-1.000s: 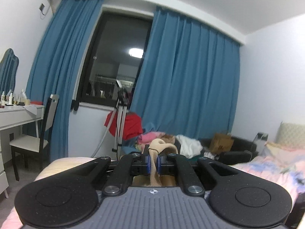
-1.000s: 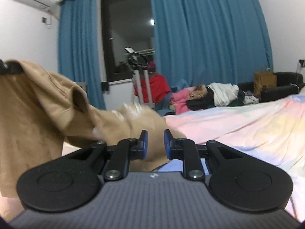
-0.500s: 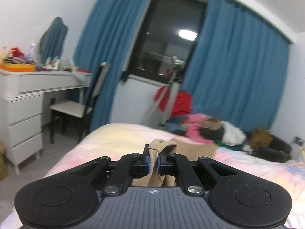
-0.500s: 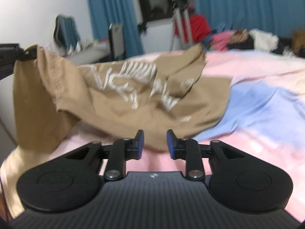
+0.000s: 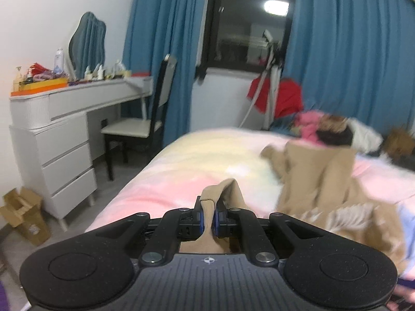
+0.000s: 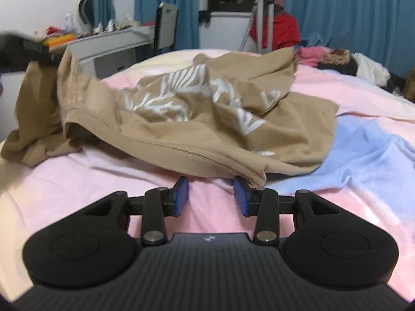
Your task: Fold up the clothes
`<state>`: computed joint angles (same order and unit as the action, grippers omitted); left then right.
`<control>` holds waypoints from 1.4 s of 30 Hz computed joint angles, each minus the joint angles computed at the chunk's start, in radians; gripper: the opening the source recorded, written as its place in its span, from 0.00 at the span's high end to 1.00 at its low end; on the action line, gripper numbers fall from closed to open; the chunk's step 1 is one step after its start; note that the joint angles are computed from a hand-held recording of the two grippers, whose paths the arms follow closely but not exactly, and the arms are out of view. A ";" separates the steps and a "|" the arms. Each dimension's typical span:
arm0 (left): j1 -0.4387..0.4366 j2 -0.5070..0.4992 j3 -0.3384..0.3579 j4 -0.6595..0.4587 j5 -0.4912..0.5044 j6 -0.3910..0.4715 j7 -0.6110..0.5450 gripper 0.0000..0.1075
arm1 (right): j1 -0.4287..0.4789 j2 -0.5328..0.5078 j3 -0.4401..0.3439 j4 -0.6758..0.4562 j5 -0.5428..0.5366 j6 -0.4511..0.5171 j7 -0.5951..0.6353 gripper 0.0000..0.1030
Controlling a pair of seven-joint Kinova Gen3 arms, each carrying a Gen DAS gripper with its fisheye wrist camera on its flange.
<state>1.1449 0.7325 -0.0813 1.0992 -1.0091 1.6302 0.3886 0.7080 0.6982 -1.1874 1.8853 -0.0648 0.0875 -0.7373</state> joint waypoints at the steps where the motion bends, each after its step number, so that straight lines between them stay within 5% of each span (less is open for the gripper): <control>1: -0.014 -0.001 0.010 0.005 0.016 -0.006 -0.013 0.93 | 0.006 -0.004 -0.003 0.012 -0.005 -0.033 -0.006 0.60; 5: -0.062 -0.002 0.063 0.015 0.050 -0.020 -0.079 0.90 | 0.016 -0.004 -0.007 0.039 0.017 -0.146 -0.071 0.60; 7: -0.061 0.010 0.062 -0.021 0.069 0.007 -0.136 0.81 | 0.019 0.003 -0.004 0.028 0.026 -0.161 -0.110 0.60; 12: -0.001 0.013 0.002 -0.077 0.108 0.048 -0.232 0.48 | 0.014 0.019 0.014 -0.021 0.049 -0.120 -0.203 0.60; 18: 0.154 -0.005 -0.159 -0.097 0.131 -0.009 -0.310 0.38 | 0.034 0.026 -0.002 -0.027 0.101 -0.099 -0.294 0.60; 20: 0.149 0.003 -0.121 -0.111 0.081 -0.051 -0.391 0.38 | 0.044 0.032 -0.013 -0.025 0.122 -0.090 -0.314 0.60; 26: -0.003 0.069 0.155 -0.128 -0.055 -0.223 -0.635 0.41 | 0.063 0.043 -0.036 -0.024 0.160 -0.081 -0.340 0.60; 30: -0.068 0.176 0.268 -0.242 -0.122 -0.155 -0.798 0.45 | 0.068 0.047 -0.041 -0.029 0.155 -0.071 -0.347 0.60; 35: -0.001 0.260 0.081 -0.351 -0.098 -0.072 -0.792 0.52 | 0.062 0.052 -0.039 -0.034 0.147 -0.064 -0.341 0.60; 39: 0.063 0.214 -0.085 -0.262 0.008 -0.162 -0.754 0.52 | 0.050 0.055 -0.032 -0.040 0.140 -0.050 -0.327 0.60; 42: 0.068 0.201 -0.111 -0.239 0.060 -0.194 -0.801 0.52 | 0.046 0.055 -0.029 -0.040 0.131 -0.047 -0.310 0.60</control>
